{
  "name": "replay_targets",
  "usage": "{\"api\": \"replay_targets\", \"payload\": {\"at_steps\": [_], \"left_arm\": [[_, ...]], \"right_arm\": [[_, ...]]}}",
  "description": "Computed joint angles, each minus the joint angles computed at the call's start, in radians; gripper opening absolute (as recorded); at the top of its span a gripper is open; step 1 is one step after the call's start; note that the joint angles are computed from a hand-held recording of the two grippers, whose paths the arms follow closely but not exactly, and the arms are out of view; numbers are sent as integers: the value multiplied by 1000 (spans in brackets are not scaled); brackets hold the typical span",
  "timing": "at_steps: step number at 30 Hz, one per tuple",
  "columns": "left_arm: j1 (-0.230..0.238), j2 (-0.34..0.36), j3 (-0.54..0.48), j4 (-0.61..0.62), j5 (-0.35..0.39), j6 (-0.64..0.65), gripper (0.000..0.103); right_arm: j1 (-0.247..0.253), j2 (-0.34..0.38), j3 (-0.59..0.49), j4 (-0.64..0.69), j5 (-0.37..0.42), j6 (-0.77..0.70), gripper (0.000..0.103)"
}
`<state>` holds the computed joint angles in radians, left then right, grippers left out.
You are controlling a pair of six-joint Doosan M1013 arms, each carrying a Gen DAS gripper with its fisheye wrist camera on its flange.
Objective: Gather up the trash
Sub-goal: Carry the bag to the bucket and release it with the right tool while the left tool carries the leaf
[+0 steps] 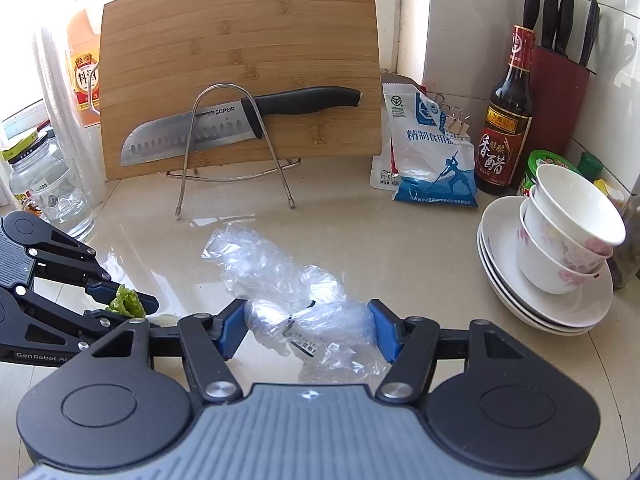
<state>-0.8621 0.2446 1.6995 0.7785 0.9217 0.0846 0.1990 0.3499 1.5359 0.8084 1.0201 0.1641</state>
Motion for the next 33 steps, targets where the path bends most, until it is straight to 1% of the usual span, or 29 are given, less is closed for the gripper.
{"api": "replay_targets", "payload": {"at_steps": [5,9,15,19,24,26,29,33], "left_arm": [[-27,1,-27,0,21,25,17],[-49,13,-60,-9,25,71,17],[-72,43,-119,-32,-5,142,17],[-86,72,-162,-43,-37,189,17],[-94,118,-224,-62,-88,249,17],[-96,139,-252,-78,-105,283,17],[-98,171,-296,-105,-125,330,17],[-100,212,-354,-136,-143,382,17]], "right_arm": [[-26,-29,31,4,15,-23,68],[-55,-55,59,8,30,-36,69],[-118,-99,110,12,42,-59,68],[-179,-126,142,16,39,-56,68],[-258,-151,171,14,14,-33,68],[-297,-156,179,12,2,-18,69],[-348,-158,190,-8,-29,10,69],[-399,-149,207,-48,-81,47,69]]}}
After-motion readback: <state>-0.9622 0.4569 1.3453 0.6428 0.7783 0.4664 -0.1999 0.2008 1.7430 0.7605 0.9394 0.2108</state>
